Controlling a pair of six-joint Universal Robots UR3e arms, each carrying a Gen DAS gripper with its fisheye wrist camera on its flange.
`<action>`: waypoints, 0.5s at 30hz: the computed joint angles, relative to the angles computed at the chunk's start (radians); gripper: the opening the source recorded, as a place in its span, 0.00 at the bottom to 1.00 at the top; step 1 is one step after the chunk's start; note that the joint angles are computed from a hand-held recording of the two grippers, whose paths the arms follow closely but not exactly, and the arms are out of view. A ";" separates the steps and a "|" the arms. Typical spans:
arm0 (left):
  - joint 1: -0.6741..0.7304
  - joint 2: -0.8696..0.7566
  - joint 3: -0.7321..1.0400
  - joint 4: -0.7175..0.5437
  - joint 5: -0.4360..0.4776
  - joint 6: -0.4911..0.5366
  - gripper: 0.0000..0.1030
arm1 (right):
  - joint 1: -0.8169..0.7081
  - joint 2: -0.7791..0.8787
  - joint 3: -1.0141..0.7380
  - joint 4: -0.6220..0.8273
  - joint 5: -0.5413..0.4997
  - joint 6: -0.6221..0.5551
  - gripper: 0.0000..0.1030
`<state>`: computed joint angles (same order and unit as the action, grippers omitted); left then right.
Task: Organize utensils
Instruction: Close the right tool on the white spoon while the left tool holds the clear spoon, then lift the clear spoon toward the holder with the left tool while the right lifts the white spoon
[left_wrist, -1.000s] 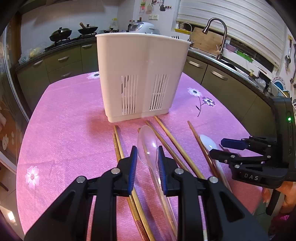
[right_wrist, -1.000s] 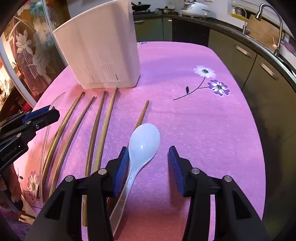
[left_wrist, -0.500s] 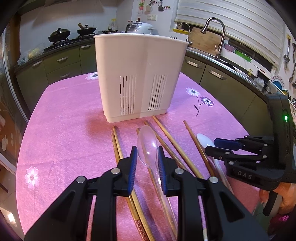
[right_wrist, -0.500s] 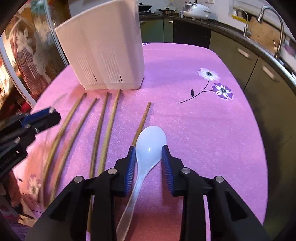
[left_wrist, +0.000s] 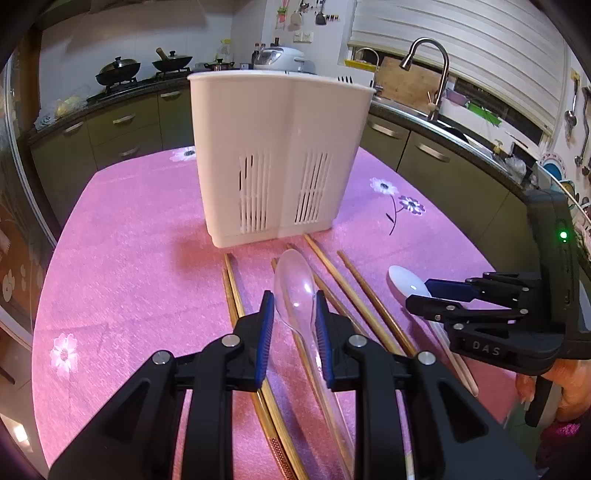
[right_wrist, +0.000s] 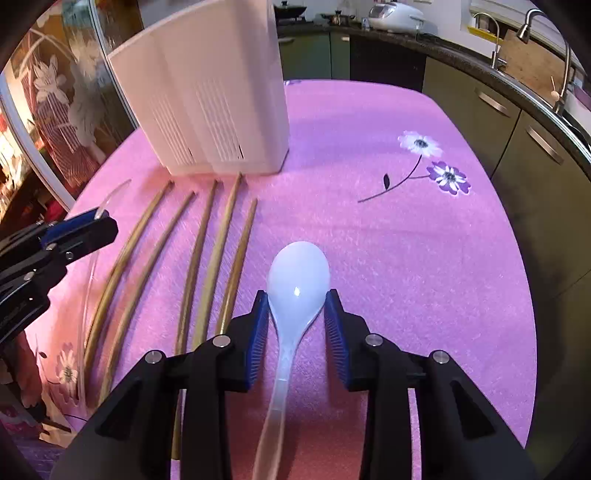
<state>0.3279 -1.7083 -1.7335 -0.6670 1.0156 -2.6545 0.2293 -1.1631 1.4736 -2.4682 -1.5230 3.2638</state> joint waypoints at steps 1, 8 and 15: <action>0.002 0.002 0.002 -0.001 -0.004 -0.001 0.21 | 0.009 -0.014 0.006 -0.012 -0.001 0.011 0.31; 0.015 0.022 0.020 -0.009 -0.028 -0.003 0.21 | -0.003 -0.070 0.071 -0.168 0.034 0.021 0.30; 0.041 0.055 0.063 -0.054 -0.073 -0.001 0.21 | -0.018 -0.158 0.121 -0.229 0.071 0.022 0.30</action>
<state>0.3688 -1.6533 -1.6701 -0.7212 0.9426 -2.6553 0.2109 -1.3207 1.5944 -2.6972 -1.4515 3.2858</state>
